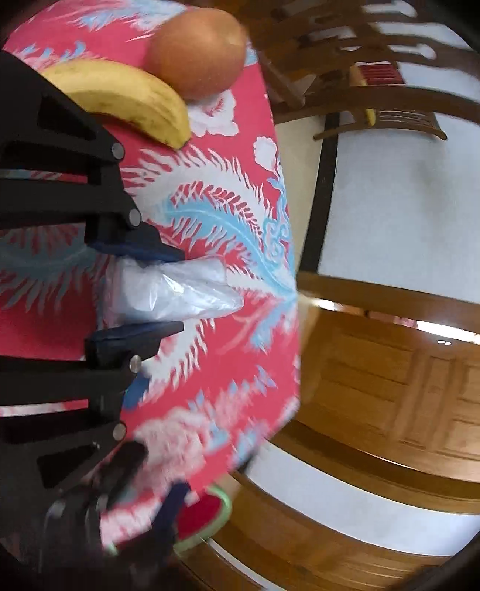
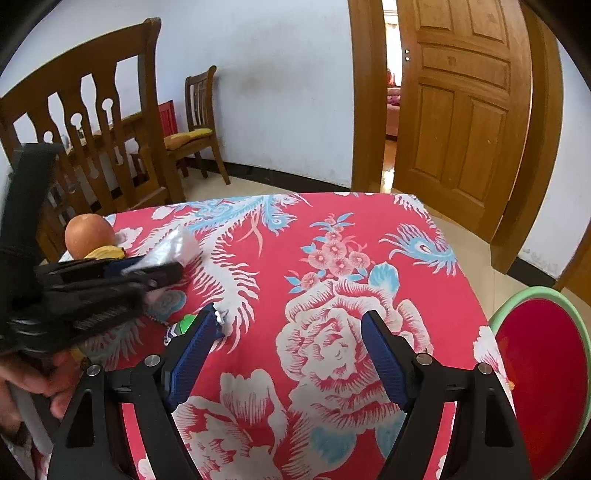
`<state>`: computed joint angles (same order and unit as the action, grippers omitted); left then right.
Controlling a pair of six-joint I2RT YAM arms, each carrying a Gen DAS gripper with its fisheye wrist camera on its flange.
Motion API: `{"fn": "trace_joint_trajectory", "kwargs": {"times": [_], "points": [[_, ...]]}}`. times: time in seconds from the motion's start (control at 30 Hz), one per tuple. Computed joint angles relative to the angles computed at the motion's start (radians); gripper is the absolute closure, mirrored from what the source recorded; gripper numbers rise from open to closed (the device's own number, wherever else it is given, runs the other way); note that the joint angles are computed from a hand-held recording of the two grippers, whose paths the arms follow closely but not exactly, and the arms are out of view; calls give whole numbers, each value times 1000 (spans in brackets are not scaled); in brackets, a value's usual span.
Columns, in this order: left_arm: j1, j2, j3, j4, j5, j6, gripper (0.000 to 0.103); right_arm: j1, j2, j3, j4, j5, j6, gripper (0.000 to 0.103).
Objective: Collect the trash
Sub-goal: 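Grasp the white plastic bag with the left tool while the right tool grasps the green toy figure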
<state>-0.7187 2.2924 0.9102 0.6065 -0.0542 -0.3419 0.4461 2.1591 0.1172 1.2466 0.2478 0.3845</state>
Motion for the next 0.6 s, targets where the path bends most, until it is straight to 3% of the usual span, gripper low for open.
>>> {"fn": "trace_joint_trajectory", "kwargs": {"times": [0.1, 0.2, 0.3, 0.4, 0.6], "points": [[3, -63, -139, 126, 41, -38, 72, 11, -15, 11, -48, 16, 14, 21], [-7, -119, -257, 223, 23, -53, 72, 23, -45, 34, -141, -15, 49, 21], [2, -182, -346, 272, 36, -52, 72, 51, -71, 24, -133, -69, 93, 21], [19, -242, -437, 304, 36, -33, 72, 112, -110, 34, -153, -47, 132, 21], [58, -199, -538, 434, 20, -45, 72, 170, -68, 168, -298, -17, 191, 21]]}}
